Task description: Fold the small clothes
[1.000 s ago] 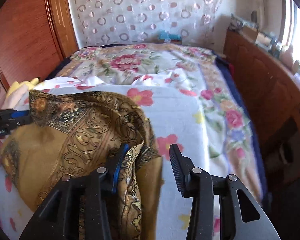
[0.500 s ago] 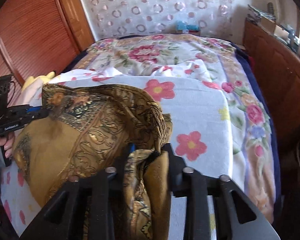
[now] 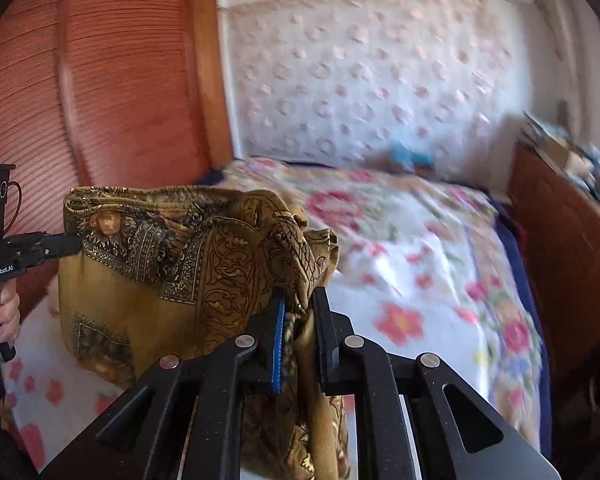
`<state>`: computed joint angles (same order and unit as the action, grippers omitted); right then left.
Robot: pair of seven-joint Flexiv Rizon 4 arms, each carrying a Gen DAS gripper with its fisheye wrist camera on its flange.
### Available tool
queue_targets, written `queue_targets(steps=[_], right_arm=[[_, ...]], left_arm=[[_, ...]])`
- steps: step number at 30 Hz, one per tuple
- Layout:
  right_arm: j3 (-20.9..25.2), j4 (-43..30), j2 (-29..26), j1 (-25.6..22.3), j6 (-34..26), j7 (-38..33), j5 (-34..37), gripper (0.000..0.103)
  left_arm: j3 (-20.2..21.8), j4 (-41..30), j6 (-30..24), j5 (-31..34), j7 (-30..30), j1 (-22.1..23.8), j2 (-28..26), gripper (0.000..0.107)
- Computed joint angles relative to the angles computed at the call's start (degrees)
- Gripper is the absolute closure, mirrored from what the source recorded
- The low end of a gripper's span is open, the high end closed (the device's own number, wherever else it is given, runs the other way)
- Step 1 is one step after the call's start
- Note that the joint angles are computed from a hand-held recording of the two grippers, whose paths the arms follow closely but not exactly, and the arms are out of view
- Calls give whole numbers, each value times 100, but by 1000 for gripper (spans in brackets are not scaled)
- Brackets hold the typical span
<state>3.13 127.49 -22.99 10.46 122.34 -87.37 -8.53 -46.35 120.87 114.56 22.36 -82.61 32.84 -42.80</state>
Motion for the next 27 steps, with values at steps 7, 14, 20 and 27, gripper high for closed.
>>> queue_targets(steps=[7,14,20,27], right_arm=[[72,-1104,-380,745,-389,-210,-295,91],[-168,-2825,-1079,1649,-1676,-378,-869,91],[-108,-4491,-1981,1943,-2897,-453,-1501,91],[754,-7061,-3442,1848,-4498,-1152,-1777,91]], left_arm=[[1029,777,1217,83,-707,457,796,99],[2509,818,2045,-457,-1194,-63,610,99],[2972,650,2049,-143,-1770,-9,111,99],[3321,685,1819,303,-2173,-23,-17,99]])
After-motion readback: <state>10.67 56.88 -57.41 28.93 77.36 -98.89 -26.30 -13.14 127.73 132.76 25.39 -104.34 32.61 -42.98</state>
